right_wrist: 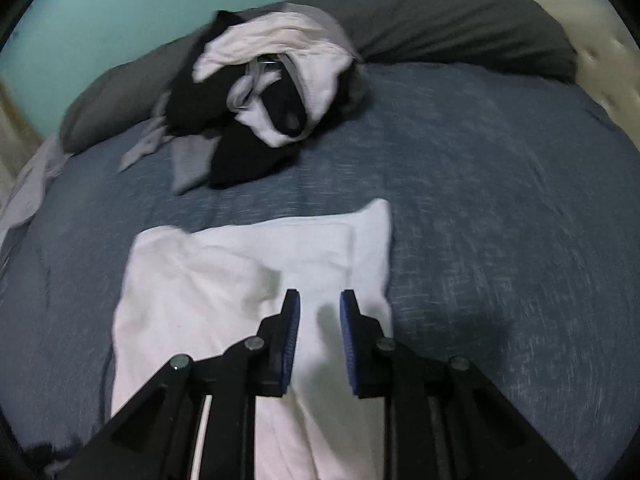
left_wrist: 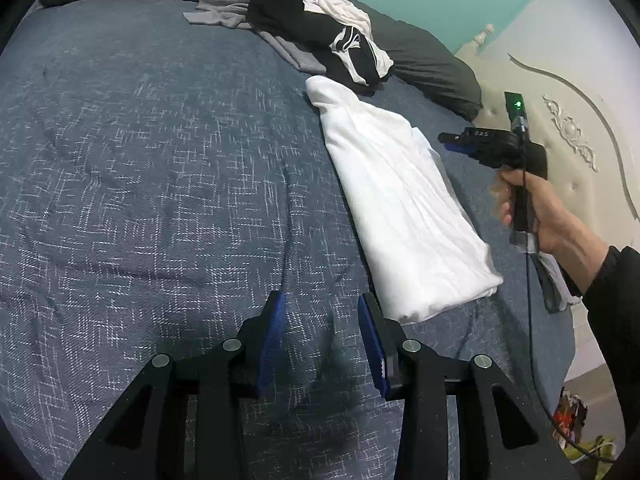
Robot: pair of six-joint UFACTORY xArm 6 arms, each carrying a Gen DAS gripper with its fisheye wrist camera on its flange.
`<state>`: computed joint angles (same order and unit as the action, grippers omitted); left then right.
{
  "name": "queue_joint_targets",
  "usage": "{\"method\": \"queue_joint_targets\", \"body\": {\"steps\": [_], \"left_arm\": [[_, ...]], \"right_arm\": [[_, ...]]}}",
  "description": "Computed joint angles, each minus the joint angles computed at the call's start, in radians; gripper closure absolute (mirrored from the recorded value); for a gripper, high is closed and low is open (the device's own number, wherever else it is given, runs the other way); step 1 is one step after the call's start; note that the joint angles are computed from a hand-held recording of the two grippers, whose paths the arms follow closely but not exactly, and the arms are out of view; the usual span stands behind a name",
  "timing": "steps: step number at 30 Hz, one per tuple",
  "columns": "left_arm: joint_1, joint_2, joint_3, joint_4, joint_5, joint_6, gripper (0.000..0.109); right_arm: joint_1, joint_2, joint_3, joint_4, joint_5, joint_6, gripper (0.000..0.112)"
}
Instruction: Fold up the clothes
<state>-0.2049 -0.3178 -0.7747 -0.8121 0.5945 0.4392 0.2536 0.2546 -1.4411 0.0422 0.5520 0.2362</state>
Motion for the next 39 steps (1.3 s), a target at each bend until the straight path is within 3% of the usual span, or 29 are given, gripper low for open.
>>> {"method": "queue_joint_targets", "body": {"steps": [2, 8, 15, 18, 20, 23, 29, 39], "left_arm": [[-0.004, -0.002, 0.002, 0.005, 0.0, -0.002, 0.068], [-0.01, -0.002, 0.002, 0.009, 0.004, 0.0, 0.068], [-0.005, 0.009, -0.001, 0.009, 0.003, 0.007, 0.068], [-0.001, 0.015, 0.001, 0.01, 0.006, 0.007, 0.068], [-0.002, 0.02, 0.001, 0.012, 0.006, 0.004, 0.068], [-0.004, 0.025, 0.0, 0.013, 0.007, 0.005, 0.068], [-0.011, 0.026, 0.0, 0.016, 0.008, 0.006, 0.068], [-0.012, 0.031, -0.005, 0.016, 0.014, 0.005, 0.068]], "right_arm": [[0.003, 0.0, 0.001, 0.105, 0.009, -0.094, 0.091], [-0.009, 0.059, -0.077, 0.081, 0.067, -0.055, 0.069], [-0.034, 0.109, -0.112, 0.171, 0.042, -0.125, 0.069], [-0.037, 0.154, -0.169, 0.182, 0.075, -0.136, 0.082], [-0.038, 0.183, -0.204, 0.185, 0.097, -0.145, 0.097], [-0.038, 0.188, -0.2, 0.179, 0.072, -0.144, 0.109], [-0.042, 0.134, -0.117, 0.083, -0.078, -0.091, 0.111], [-0.065, 0.149, -0.138, -0.046, -0.034, 0.028, 0.112]]}}
